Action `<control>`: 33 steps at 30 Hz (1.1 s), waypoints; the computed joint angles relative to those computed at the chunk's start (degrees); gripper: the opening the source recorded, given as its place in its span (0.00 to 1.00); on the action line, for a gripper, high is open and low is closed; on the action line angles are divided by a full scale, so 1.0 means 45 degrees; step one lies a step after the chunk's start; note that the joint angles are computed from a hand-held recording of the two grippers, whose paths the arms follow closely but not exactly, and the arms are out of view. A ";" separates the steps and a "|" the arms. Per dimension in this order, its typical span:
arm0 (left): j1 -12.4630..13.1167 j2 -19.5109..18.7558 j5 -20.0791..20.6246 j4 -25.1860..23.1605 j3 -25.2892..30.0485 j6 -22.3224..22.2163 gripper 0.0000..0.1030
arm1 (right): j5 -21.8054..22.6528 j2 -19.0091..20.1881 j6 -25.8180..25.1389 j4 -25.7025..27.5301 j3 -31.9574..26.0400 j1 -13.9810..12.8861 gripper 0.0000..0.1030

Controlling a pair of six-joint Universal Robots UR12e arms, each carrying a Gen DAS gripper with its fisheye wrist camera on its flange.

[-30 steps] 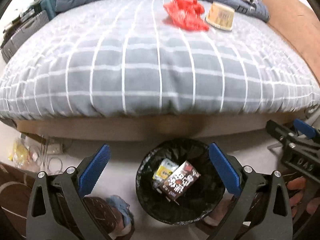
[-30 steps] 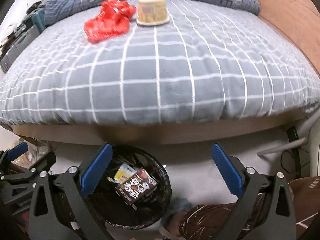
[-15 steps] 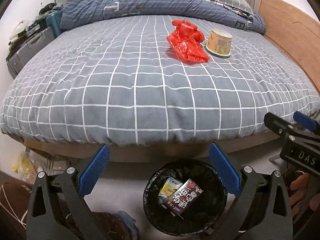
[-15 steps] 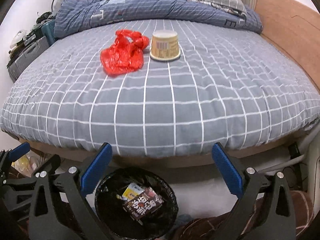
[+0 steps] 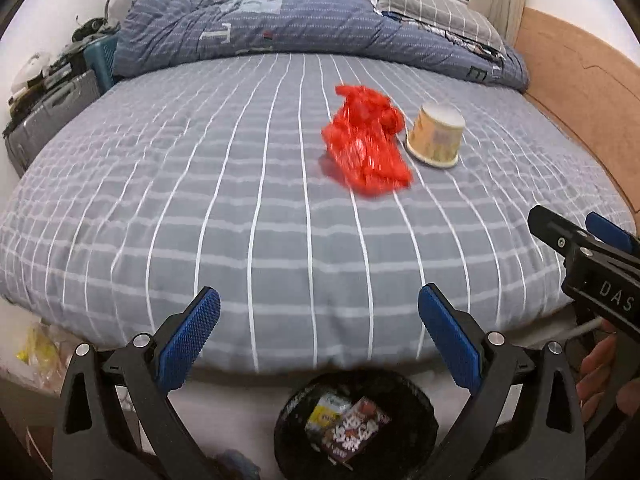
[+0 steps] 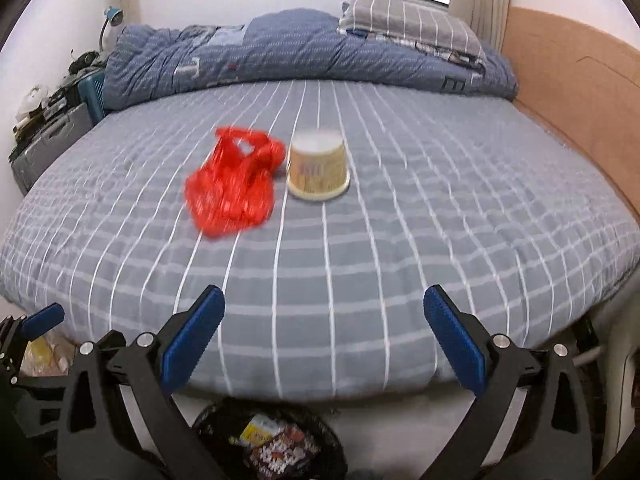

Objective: Collect trash
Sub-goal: 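Raise both open tools from the bin toward the red bag and paper cup, then grasp the red plastic bag with the left tool while the right tool grasps the paper cup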

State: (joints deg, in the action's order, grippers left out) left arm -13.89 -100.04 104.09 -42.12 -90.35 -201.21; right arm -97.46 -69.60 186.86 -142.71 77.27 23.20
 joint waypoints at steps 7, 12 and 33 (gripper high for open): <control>0.0383 -0.0838 -0.0703 -0.0046 0.0969 0.0259 0.95 | -0.0466 0.0946 -0.0296 0.0215 -0.1209 -0.0099 0.93; 0.0608 -0.1457 -0.1069 -0.0279 0.1679 0.0436 0.94 | -0.0337 0.1823 -0.0370 0.0832 -0.2405 -0.0257 0.93; 0.1111 -0.4180 -0.1561 -0.1467 0.4983 0.2225 0.94 | 0.0310 0.4993 -0.1008 0.2445 -0.7034 -0.0360 0.93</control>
